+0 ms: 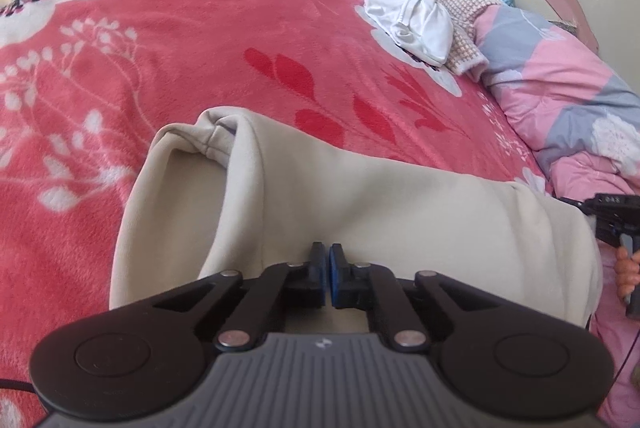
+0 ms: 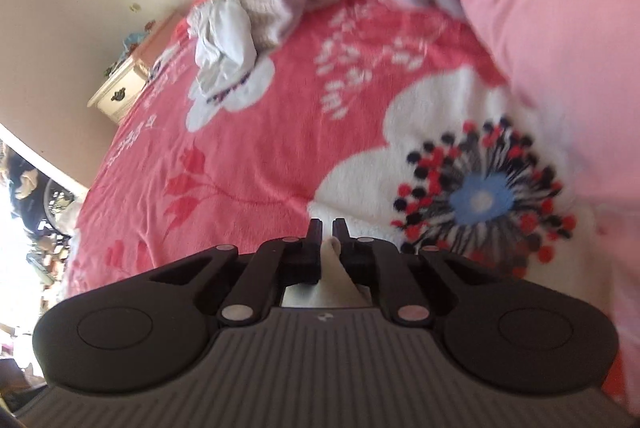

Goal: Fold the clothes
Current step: 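Lift the hoodie corner with the left gripper while the right gripper pinches hoodie fabric, then release the hoodie and move both open grippers over its folded edge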

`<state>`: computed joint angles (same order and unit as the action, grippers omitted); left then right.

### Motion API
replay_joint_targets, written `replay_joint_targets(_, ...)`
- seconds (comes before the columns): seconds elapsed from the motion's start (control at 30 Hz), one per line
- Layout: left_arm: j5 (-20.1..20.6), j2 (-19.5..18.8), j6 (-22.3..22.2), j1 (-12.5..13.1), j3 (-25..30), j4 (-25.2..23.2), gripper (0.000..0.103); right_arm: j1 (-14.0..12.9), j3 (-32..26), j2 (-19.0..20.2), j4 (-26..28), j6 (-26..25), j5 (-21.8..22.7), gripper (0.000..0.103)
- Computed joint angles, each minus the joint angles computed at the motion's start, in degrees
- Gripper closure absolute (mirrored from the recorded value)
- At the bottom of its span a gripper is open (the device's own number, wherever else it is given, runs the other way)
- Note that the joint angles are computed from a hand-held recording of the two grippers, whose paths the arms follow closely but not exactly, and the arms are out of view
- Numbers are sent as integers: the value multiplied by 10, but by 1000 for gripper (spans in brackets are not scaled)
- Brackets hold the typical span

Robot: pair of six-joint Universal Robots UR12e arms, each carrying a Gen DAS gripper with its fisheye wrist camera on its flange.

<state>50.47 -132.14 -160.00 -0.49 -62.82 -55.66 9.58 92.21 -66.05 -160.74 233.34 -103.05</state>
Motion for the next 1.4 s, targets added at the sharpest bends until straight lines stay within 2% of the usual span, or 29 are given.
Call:
replay_joint_targets(0.13,-6,0,0,2,-3,5,100,12,9,-6,25,17,-68,100)
replay_joint_targets(0.3,-15,0,3,3,-5,8,100,15,0,1,63,33,-98,99)
replay_joint_targets(0.4,-7,4,15,2,-10,17,99,29,-26,9,110,10,-166,95)
replay_joint_targets(0.43,-4,6,24,1,-11,19,97,35,-28,10,101,-11,-192,95)
replay_joint_targets(0.53,-4,19,47,-1,-28,80,73,52,-36,13,63,-88,-262,93)
replay_joint_targets(0.57,-12,19,53,-2,-27,94,71,54,-36,14,44,-119,-258,91)
replay_joint_targets(0.63,-22,14,64,-4,-16,100,69,52,-37,12,27,-176,-195,90)
replay_joint_targets(0.7,19,5,76,-14,6,74,68,46,-35,10,34,-192,-124,90)
replay_joint_targets(0.73,59,-1,81,-21,16,65,70,44,-35,10,55,-181,-113,90)
replay_joint_targets(0.77,81,-6,86,-24,20,62,77,44,-35,10,79,-164,-119,87)
replay_joint_targets(0.83,79,-7,81,-22,18,71,78,40,-23,3,95,-124,-136,75)
replay_joint_targets(0.87,80,-5,79,-22,16,74,76,39,-23,-1,116,-100,-153,78)
replay_joint_targets(0.9,85,-1,81,-22,11,86,75,39,-21,-4,133,-79,-171,76)
replay_joint_targets(0.93,84,4,83,-22,4,101,72,42,-23,-7,139,-82,-191,76)
replay_joint_targets(1.0,76,15,90,-19,-11,126,65,46,-13,-18,113,-108,-177,76)
replay_joint_targets(1.1,47,33,121,-12,-32,141,63,50,1,-34,78,-142,-143,76)
replay_joint_targets(1.13,40,38,136,-11,-39,140,62,52,2,-35,69,-164,-116,77)
replay_joint_targets(1.2,75,44,161,-16,-52,144,62,54,-1,-31,89,-194,-84,77)
replay_joint_targets(1.23,115,43,175,-23,-53,139,63,55,-3,-28,100,-209,-69,78)
replay_joint_targets(1.27,147,38,187,-26,-50,127,72,54,-5,-24,128,-207,-61,78)
replay_joint_targets(1.3,155,34,184,-26,-49,122,72,51,-4,-16,144,-204,-52,78)
replay_joint_targets(1.37,136,33,160,-20,-45,116,73,46,12,-15,121,-188,-38,79)
replay_joint_targets(1.4,135,34,153,-19,-40,107,73,46,8,-16,129,-184,-42,79)
